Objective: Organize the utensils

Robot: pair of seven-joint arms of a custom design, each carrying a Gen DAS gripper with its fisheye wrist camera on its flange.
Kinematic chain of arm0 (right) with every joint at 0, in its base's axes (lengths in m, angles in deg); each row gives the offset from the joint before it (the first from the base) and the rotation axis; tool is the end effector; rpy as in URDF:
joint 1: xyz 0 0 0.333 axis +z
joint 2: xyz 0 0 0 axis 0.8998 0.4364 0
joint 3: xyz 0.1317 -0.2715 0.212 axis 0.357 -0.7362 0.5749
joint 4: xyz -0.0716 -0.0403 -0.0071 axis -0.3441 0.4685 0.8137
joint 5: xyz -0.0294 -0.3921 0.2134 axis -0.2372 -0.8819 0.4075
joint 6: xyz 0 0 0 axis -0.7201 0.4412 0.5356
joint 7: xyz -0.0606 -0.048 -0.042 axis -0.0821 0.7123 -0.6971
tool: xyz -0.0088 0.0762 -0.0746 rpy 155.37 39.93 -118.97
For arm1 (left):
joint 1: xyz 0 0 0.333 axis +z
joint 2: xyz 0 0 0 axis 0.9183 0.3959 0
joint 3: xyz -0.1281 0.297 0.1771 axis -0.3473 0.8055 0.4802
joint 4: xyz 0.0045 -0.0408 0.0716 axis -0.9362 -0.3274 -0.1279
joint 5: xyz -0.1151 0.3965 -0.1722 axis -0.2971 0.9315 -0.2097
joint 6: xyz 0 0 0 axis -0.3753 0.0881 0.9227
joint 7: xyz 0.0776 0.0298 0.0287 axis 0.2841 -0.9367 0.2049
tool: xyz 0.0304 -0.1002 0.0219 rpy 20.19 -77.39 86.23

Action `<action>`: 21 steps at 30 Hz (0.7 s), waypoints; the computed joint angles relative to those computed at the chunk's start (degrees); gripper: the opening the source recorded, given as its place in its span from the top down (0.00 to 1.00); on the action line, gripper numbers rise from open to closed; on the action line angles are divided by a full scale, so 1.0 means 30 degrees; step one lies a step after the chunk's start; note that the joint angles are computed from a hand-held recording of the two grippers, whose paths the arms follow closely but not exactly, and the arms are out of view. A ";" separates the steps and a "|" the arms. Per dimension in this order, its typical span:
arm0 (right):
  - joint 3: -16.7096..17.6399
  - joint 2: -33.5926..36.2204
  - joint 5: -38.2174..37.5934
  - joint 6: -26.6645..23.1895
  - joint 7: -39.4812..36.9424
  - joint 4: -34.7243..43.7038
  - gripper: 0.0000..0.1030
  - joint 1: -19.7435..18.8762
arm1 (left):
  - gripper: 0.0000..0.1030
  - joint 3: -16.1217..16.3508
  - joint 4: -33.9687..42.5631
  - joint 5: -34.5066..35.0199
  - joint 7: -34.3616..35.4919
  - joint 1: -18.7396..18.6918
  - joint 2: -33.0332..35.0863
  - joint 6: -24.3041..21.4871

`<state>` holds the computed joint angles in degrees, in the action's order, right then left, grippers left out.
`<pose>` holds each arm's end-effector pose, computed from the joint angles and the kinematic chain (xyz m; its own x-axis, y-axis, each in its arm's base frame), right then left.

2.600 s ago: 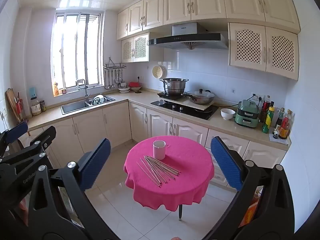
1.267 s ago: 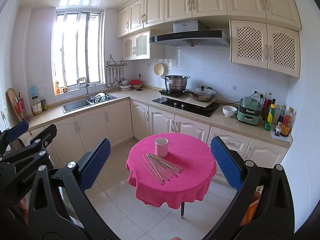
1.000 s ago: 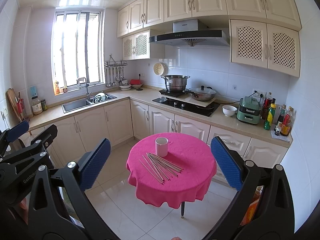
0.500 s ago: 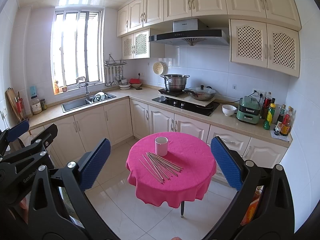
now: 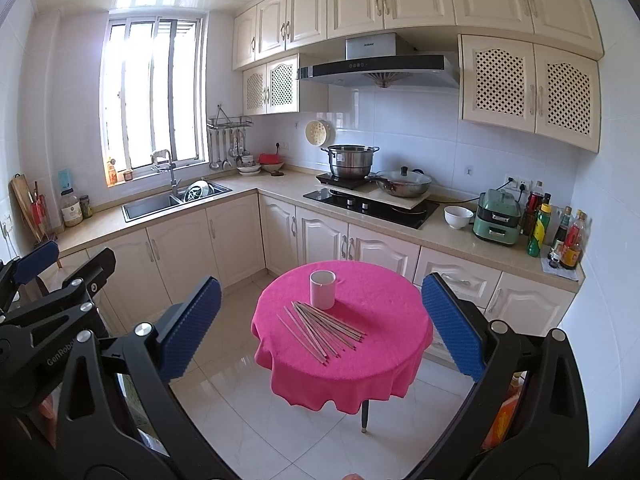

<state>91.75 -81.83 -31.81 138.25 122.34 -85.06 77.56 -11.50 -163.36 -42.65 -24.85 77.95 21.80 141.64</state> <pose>0.4427 0.1991 0.7848 0.2956 -0.9549 -0.0284 -0.3366 -0.0763 -0.9385 0.3977 -0.1346 0.8024 0.3964 -0.9164 -0.0561 -0.3393 -0.0894 -0.9364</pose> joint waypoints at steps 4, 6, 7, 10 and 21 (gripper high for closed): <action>0.0012 0.0031 0.0013 -0.0128 0.0008 0.0131 0.05 -0.0012 | 0.27 0.0021 -0.0003 0.0020 -0.0011 -0.0025 0.0036 0.0010; 0.0007 0.0066 0.0012 -0.0153 -0.0016 0.0163 0.05 0.0002 | 0.27 0.0027 0.0017 0.0033 -0.0036 -0.0009 0.0098 0.0029; -0.0011 0.0071 0.0025 -0.0162 -0.0034 0.0173 0.05 0.0014 | 0.27 0.0050 -0.0015 0.0023 -0.0024 -0.0045 0.0062 0.0043; -0.0006 0.0081 0.0020 -0.0216 -0.0031 0.0184 0.05 0.0010 | 0.27 0.0083 0.0015 0.0013 -0.0017 -0.0042 0.0167 0.0077; 0.0315 0.0453 -0.0284 -0.0689 0.0359 0.0669 0.05 -0.0255 | 0.27 0.0456 -0.0049 -0.0114 0.0331 -0.0160 0.0572 0.0450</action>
<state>92.70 -80.47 -32.66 136.19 123.42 -83.06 76.80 -10.14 -163.51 -43.00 -23.86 77.47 23.52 142.99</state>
